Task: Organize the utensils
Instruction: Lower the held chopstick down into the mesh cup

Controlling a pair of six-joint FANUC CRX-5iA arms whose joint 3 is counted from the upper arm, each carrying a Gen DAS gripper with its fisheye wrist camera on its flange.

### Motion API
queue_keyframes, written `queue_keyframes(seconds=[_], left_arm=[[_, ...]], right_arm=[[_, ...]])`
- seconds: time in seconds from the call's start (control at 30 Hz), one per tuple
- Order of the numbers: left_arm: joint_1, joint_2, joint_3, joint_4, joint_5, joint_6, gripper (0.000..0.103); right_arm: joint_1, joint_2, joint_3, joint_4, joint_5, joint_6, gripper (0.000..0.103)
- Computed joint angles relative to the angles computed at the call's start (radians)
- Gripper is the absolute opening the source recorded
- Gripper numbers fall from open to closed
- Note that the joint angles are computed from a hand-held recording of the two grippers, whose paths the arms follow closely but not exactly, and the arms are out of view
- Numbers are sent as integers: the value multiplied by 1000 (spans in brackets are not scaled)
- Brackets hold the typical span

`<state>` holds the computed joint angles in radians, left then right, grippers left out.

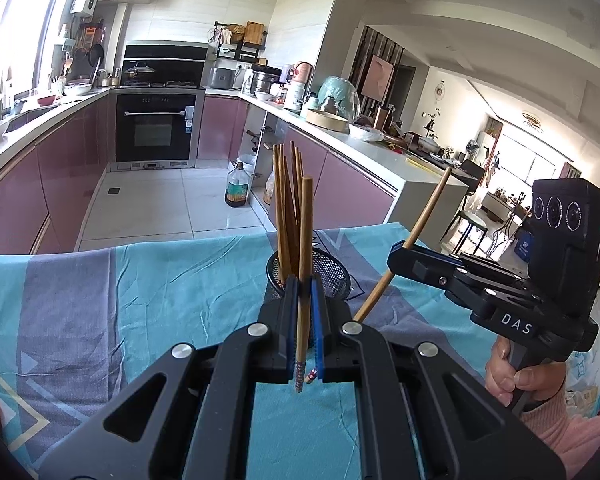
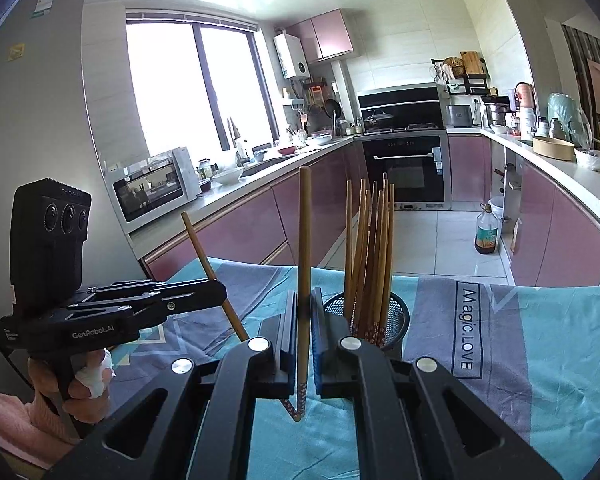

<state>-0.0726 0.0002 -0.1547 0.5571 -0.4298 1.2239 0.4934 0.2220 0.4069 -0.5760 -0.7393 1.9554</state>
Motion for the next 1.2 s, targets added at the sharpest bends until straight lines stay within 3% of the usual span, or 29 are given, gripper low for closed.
queue_keyframes(seconds=[0.73, 1.2], left_arm=[[1, -10, 2, 10, 2, -35, 7], [-1, -59, -35, 78, 44, -118, 7]], right_arm=[[1, 6, 23, 5, 5, 15, 5], [-8, 1, 44, -13, 23, 44, 5]])
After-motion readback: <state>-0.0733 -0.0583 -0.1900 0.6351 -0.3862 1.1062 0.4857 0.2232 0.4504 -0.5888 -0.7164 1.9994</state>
